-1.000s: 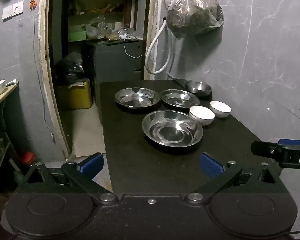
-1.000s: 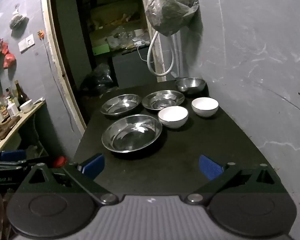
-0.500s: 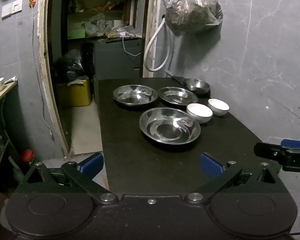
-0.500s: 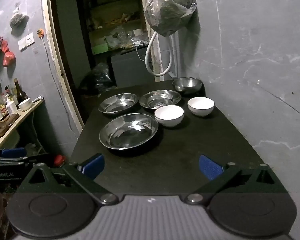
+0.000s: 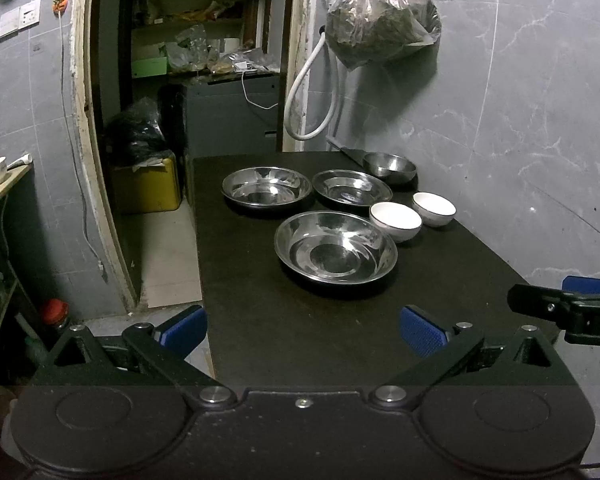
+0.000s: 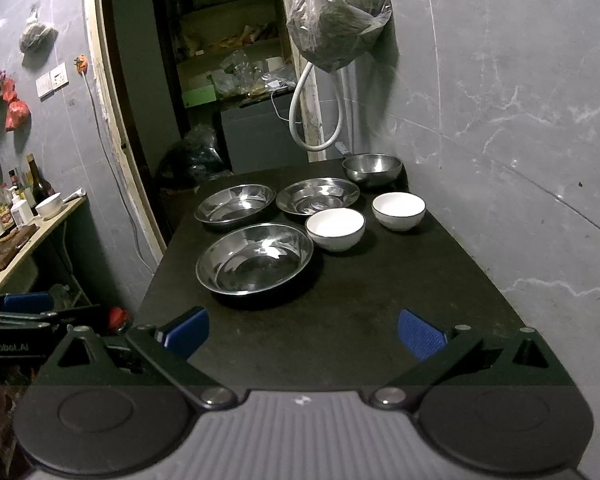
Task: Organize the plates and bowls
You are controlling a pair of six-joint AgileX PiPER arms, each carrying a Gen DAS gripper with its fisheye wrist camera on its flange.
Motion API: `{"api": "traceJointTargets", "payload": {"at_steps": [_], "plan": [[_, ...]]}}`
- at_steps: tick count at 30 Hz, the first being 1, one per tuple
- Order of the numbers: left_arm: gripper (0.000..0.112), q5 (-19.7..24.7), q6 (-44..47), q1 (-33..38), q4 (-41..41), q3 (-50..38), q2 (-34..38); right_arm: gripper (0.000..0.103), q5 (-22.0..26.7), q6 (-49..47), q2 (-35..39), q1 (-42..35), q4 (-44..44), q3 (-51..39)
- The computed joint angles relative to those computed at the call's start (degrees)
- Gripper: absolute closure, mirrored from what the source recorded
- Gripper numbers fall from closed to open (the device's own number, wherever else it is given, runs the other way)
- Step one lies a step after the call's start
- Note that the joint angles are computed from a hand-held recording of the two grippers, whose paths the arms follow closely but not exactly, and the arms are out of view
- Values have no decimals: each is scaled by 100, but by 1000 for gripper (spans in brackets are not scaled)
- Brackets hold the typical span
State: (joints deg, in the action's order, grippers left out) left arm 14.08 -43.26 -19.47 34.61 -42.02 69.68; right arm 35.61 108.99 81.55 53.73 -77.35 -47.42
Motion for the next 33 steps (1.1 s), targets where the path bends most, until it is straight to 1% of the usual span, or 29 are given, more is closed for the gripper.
{"api": "traceJointTargets", "payload": {"at_steps": [6, 13, 16, 20, 22, 23, 25, 26, 33], "plan": [[10, 8, -57, -16, 45, -4, 7, 0, 114, -32, -13, 75, 60, 6], [10, 35, -142, -28, 111, -5, 14, 0, 81, 5, 10, 60, 28, 1], [10, 19, -341, -42, 283, 27, 41, 0, 95, -40, 29, 69, 64, -21], [10, -40, 92, 94, -134, -6, 97, 0, 92, -266, 71, 66, 209, -128], [10, -33, 155, 104, -203, -12, 107, 0, 28, -302, 80, 38, 216, -138], [10, -39, 455, 168, -485, -16, 87, 0, 11, -310, 101, 34, 219, -156], [10, -52, 610, 198, -627, -20, 106, 0, 46, -359, 185, 54, 264, -244], [10, -52, 829, 242, -825, -26, 96, 0, 55, -365, 186, 59, 272, -248], [10, -57, 1225, 313, -1186, -93, 183, 0, 71, -419, 220, 57, 329, -285]]}}
